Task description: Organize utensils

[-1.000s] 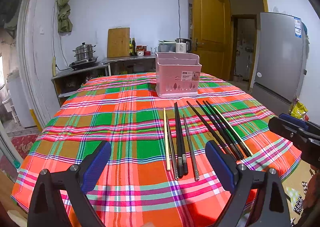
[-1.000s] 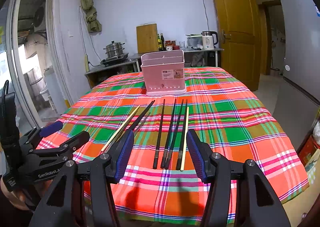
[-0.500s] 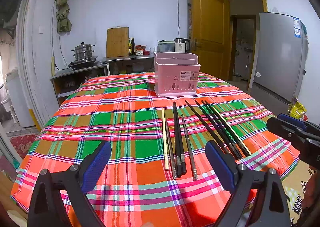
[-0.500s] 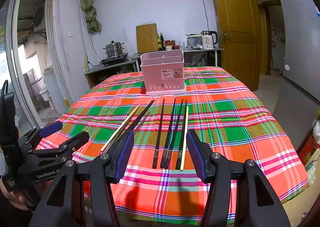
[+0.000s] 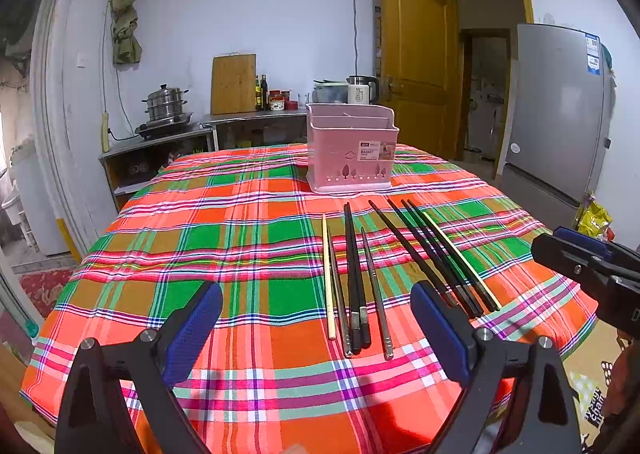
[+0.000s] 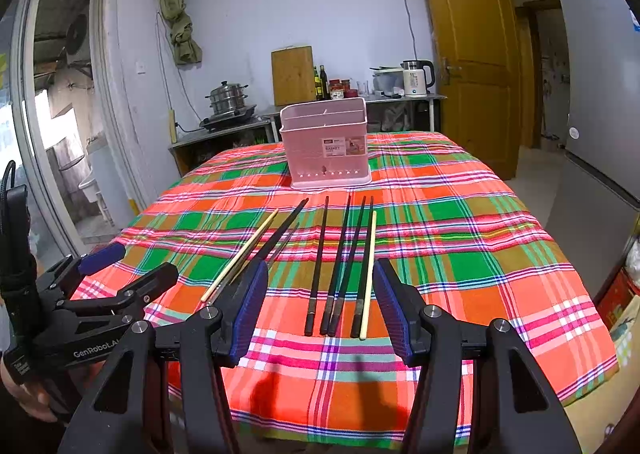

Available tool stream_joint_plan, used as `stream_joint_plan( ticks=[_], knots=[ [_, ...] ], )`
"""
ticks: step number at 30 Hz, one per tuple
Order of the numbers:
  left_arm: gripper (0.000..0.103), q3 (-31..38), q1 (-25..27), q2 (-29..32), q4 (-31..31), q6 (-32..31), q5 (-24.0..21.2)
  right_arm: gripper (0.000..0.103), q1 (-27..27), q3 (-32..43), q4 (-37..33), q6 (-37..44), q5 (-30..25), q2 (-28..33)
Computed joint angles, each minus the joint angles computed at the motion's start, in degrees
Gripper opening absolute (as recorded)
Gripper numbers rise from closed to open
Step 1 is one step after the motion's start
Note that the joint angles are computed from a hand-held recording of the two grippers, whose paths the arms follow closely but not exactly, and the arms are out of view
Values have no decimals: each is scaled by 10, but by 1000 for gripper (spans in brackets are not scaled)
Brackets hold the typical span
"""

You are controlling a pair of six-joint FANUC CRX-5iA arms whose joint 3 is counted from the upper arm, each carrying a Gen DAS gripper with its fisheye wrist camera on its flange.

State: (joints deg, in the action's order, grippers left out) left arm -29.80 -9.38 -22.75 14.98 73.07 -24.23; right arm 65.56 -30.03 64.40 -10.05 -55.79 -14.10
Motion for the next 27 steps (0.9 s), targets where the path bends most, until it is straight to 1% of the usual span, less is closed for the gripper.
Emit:
stream_joint_plan(
  ticks=[13, 22, 27],
  knots=[
    [96, 1, -1, 2, 3, -2, 0, 55, 3, 0, -2, 1, -3, 0],
    [96, -3, 5, 2, 16, -18, -2, 55, 2, 1, -4, 3, -3, 0],
    [96, -2, 15, 16, 48, -50, -9, 55, -1, 7, -14, 11, -3, 3]
  ],
)
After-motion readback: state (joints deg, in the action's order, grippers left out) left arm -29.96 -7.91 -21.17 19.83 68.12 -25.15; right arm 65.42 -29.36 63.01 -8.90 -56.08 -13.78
